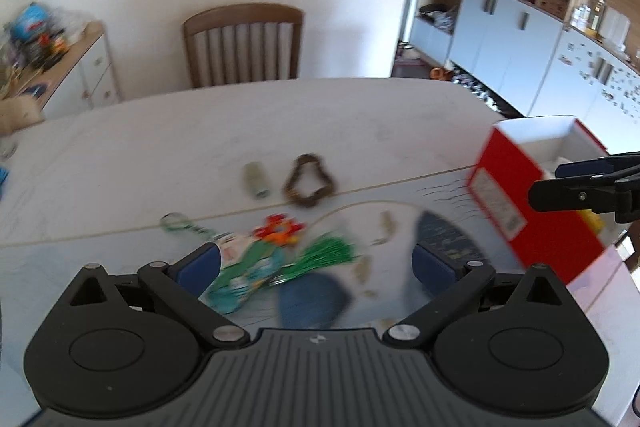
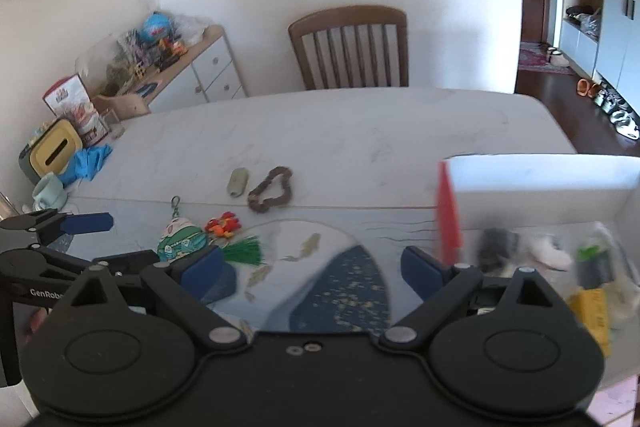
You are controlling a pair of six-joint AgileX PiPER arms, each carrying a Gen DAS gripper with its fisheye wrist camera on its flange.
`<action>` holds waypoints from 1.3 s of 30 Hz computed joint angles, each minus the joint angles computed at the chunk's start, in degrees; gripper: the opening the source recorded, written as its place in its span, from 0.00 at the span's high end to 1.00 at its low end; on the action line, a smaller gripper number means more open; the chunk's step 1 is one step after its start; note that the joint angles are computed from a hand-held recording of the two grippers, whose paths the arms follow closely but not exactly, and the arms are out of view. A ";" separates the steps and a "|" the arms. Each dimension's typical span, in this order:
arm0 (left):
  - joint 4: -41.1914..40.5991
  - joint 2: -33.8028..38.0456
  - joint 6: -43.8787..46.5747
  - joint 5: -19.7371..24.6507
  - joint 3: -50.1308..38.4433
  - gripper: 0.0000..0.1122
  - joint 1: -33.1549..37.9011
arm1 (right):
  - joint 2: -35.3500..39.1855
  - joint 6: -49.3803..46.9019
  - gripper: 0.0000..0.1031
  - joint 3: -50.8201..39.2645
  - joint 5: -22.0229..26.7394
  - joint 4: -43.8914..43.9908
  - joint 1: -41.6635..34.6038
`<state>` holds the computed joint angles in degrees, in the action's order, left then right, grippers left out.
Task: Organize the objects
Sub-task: 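Withdraw both tools from the box back over the table, then grasp the green-tasseled fabric pouch with the left tool while the right tool grasps the brown bead bracelet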
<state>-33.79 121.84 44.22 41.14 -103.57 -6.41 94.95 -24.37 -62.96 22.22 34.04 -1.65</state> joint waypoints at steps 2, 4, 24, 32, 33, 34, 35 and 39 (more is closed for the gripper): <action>-0.60 1.94 1.50 0.29 -1.56 0.09 1.60 | 2.62 4.64 0.08 -2.24 -0.76 -4.10 2.25; -0.99 4.49 2.72 0.76 -3.97 0.09 2.68 | 5.18 8.19 0.08 -4.51 -0.89 -7.13 3.91; 4.89 24.83 0.91 3.08 -26.82 0.09 2.63 | 38.83 30.84 0.13 -47.53 13.05 -31.13 7.67; 5.06 25.48 1.40 -0.62 -25.19 0.10 1.43 | 53.75 30.13 0.29 -71.07 24.47 -33.24 9.30; 4.73 25.06 1.90 -1.86 -23.97 0.10 1.25 | 54.89 30.19 0.32 -72.93 25.37 -33.60 9.57; 4.74 24.81 2.00 -2.83 -23.18 0.10 1.04 | 56.05 30.19 0.34 -74.78 26.21 -33.89 9.78; 4.98 24.66 1.83 -3.59 -22.67 0.10 0.85 | 56.43 30.29 0.37 -75.08 25.85 -34.54 10.10; 5.33 24.82 1.93 -4.18 -22.42 0.24 0.52 | 55.12 29.56 0.53 -71.69 22.18 -36.57 11.26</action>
